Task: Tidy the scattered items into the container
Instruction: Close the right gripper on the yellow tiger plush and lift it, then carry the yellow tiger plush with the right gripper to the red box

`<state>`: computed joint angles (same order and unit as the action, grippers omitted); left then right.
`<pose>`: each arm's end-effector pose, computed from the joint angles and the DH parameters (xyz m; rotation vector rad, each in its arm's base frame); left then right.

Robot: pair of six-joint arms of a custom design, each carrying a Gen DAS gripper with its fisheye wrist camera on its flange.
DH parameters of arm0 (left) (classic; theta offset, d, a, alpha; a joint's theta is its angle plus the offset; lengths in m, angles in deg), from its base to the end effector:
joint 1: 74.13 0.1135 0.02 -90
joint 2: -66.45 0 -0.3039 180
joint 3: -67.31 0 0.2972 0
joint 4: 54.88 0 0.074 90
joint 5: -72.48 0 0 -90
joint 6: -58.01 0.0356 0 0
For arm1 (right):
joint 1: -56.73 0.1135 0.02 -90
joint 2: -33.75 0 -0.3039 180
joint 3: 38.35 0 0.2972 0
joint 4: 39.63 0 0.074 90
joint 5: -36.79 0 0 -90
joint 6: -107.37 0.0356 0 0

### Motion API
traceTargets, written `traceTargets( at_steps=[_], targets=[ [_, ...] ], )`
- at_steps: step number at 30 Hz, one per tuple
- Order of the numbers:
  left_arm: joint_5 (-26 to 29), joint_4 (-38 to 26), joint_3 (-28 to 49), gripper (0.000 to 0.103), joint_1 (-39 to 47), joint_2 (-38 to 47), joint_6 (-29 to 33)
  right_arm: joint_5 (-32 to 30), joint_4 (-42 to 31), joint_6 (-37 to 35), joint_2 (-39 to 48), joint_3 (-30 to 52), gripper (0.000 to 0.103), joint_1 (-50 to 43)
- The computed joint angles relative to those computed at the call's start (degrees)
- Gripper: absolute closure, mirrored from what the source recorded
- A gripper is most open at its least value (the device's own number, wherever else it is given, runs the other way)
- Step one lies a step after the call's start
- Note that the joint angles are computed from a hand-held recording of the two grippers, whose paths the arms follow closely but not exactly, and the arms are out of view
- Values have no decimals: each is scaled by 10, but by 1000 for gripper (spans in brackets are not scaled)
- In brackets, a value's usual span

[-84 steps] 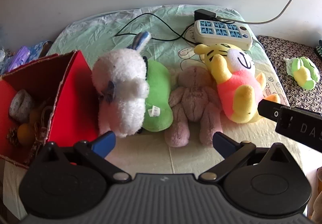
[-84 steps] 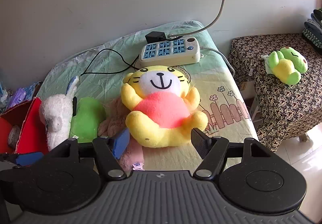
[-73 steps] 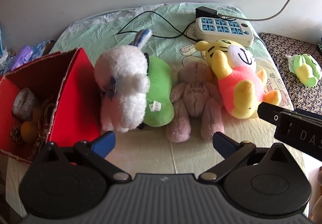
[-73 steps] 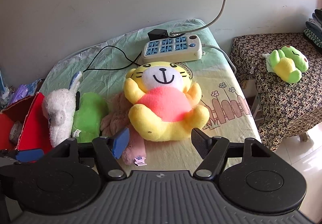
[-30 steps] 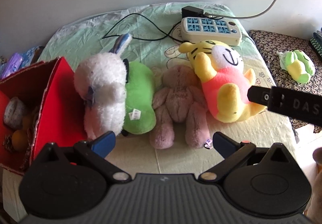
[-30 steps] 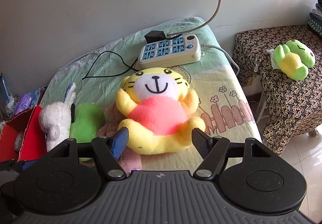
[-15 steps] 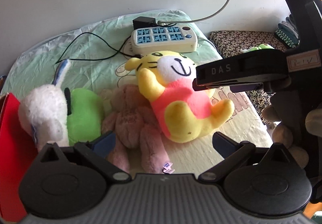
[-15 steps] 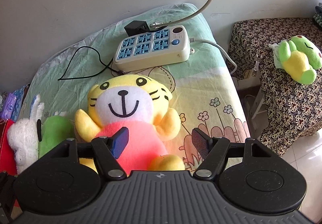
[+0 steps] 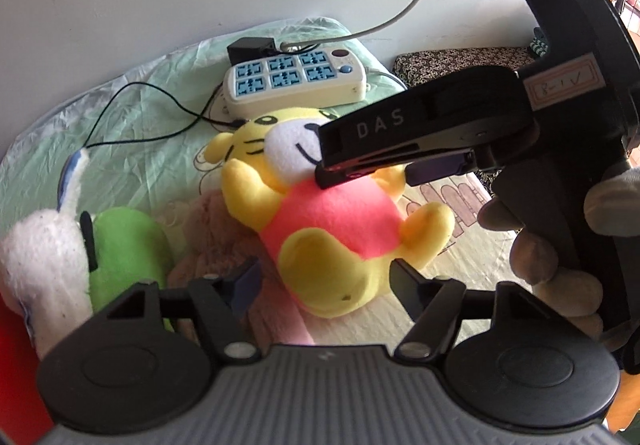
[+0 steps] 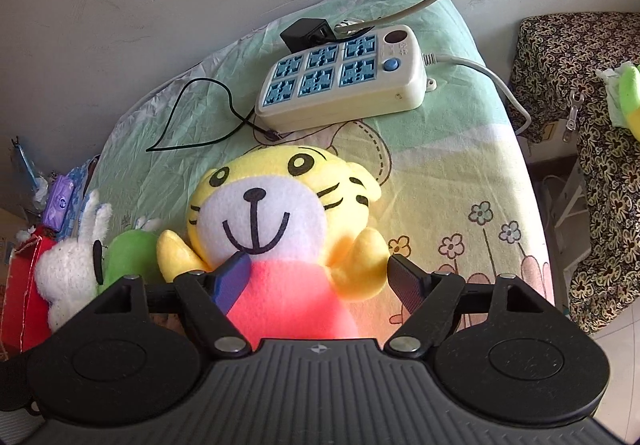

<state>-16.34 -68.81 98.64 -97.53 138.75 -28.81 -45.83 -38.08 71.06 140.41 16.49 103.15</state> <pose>0.1970 -0.0861 0.1185 0.5912 2.4671 -0.1666 0.2520 0.2581 0.0870 0.2198 2.5280 0.5977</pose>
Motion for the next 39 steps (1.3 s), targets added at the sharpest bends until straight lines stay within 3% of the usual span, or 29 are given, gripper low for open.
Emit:
traceTargets(
  at_steps=[5, 10, 14, 20, 25, 28, 33, 36, 38, 39],
  targets=[
    [25, 0, 11, 49, 25, 28, 4, -37, 47, 19, 19, -8, 18, -19],
    [41, 4, 15, 50, 34, 40, 10, -58, 80, 22, 42, -6, 12, -25],
    [60, 5, 24, 52, 46, 58, 11, -117, 142, 46, 70, -15, 11, -42],
    [62, -6, 18, 64, 31, 34, 24, -136, 189, 46, 55, -42, 36, -36],
    [154, -102, 11, 64, 69, -42, 70, -100, 155, 41, -16, -86, 43, -7],
    [203, -182, -5, 64, 85, -100, 119, -63, 84, 63, -63, -101, 43, 37],
    [235, -298, -38, 62, 113, -166, 221, -34, 44, 131, -81, -122, 43, 119],
    [236, -324, -51, 60, 131, -183, 255, -15, 37, 167, -81, -128, 38, 163],
    [242, -328, -56, 53, 145, -198, 266, -3, 35, 168, -77, -125, 31, 178],
    [247, -331, -55, 45, 154, -204, 271, 3, 33, 168, -77, -125, 29, 179]
  ],
)
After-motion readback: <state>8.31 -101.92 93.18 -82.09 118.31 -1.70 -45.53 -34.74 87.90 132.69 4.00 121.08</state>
